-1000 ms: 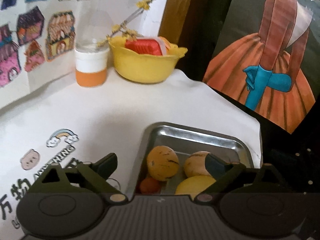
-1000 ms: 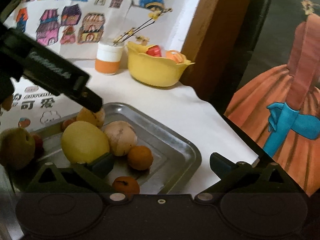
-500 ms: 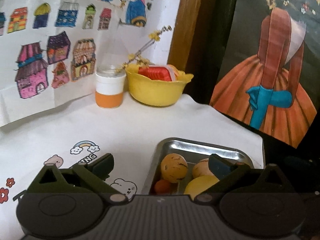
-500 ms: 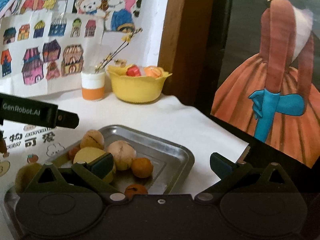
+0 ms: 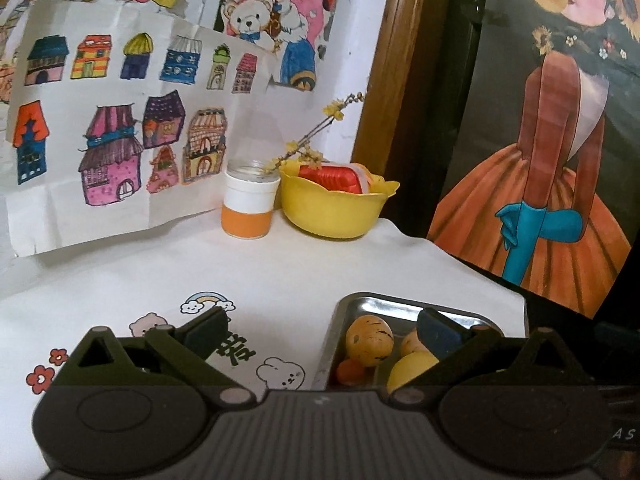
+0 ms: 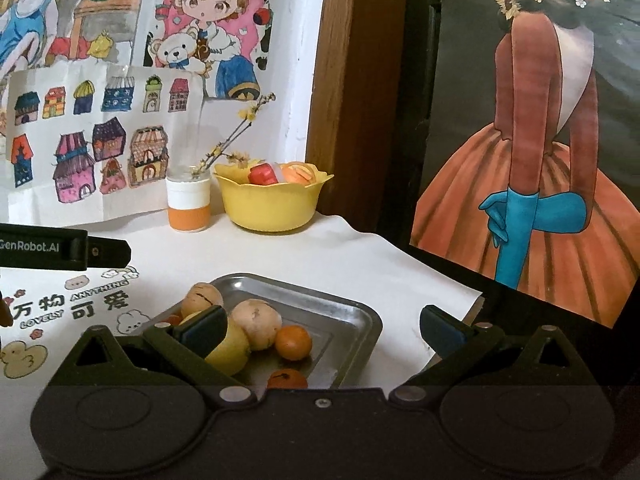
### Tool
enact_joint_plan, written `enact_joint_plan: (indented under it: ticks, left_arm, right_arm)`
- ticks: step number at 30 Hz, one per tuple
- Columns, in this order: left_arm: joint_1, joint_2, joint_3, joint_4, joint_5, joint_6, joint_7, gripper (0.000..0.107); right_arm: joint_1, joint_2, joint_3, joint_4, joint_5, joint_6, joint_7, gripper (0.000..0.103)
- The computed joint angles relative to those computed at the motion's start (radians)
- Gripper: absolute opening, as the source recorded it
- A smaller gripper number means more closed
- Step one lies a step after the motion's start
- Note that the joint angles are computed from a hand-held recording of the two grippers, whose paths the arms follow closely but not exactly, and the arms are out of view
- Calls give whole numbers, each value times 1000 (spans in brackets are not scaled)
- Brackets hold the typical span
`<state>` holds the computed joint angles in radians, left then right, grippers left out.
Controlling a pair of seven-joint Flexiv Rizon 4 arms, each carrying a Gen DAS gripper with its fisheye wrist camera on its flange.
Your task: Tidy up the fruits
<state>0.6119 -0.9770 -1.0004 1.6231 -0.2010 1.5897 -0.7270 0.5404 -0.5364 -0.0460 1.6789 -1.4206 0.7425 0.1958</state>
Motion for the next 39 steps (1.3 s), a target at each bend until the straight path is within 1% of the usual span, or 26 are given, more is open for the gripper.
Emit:
enact_joint_plan:
  ticks: [8, 12, 22, 26, 30, 36, 39]
  left_arm:
    - [84, -32, -80, 55, 68, 34, 20, 102]
    - [122, -49, -114, 77, 95, 39, 10, 102]
    - [230, -102, -205, 147, 198, 79, -19, 102]
    - [278, -129, -238, 183, 246, 91, -18, 102]
    - [307, -142, -257, 206, 273, 94, -25, 102]
    - [345, -156, -281, 233, 296, 95, -34, 102]
    - [358, -141, -278, 245, 296, 93, -49, 102]
  right_arm:
    - [23, 12, 12, 12, -16, -39, 47, 102]
    - [37, 21, 19, 22, -24, -67, 60, 102]
    - [74, 35, 48, 41, -54, -124, 161, 102]
    - [97, 37, 57, 39, -58, -142, 161, 102]
    - [124, 38, 62, 32, -64, -181, 144, 102]
    - [152, 42, 69, 24, -79, -226, 159, 102]
    - [166, 38, 71, 18, -89, -244, 170, 102]
